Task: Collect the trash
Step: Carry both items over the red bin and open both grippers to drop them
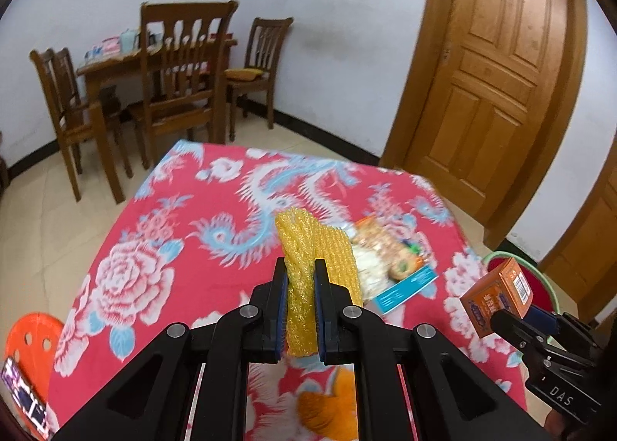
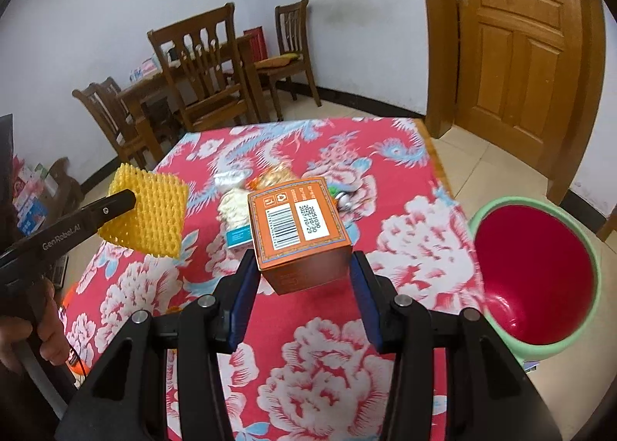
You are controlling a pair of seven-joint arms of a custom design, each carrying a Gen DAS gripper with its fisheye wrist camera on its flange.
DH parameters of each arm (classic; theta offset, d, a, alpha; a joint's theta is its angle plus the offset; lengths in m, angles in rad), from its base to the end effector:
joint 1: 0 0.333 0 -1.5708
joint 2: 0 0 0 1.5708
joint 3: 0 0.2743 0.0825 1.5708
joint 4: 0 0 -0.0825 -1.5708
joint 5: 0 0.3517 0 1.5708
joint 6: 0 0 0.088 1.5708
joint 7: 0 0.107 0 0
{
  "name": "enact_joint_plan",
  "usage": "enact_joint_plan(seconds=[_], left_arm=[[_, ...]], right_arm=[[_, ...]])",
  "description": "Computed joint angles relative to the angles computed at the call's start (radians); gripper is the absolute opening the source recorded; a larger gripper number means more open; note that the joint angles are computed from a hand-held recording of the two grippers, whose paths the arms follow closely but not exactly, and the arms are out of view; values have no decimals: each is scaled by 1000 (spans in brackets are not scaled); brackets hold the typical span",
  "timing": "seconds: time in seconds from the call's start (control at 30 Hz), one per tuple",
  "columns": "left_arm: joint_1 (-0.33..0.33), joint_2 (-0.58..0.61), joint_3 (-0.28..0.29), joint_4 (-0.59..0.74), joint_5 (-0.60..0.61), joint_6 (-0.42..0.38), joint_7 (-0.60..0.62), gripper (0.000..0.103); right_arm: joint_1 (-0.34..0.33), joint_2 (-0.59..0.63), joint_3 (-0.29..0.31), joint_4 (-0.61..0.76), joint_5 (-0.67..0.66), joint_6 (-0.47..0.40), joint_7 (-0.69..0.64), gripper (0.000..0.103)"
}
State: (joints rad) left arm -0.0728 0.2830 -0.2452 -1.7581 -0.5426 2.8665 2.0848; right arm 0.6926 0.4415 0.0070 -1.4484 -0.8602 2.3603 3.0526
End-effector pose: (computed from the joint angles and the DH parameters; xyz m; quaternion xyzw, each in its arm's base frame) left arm 0.6217 -0.1578 0.4754 -0.5239 0.7340 -0.3972 0.1703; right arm 0.5271 0.4297 0.4625 -0.5418 0.7326 -0.2732 0.3084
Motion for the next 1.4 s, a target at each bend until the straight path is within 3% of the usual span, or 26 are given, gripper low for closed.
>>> enact_joint_plan(seconds=[0.3,0.77,1.4], left_arm=[[-28,8,-44,57,-24,-11,65,11],[-118,59,-87,148,-27,-60,121,11],[-298,258,-68,364,213,-182,-27,11]], right_arm=[[-18,-143,15,-167,-95,-48,139,49],[-126,-338,105,-419,-143,-135,315,49],[-265,-534,158,-725,-70,-104,446,49]])
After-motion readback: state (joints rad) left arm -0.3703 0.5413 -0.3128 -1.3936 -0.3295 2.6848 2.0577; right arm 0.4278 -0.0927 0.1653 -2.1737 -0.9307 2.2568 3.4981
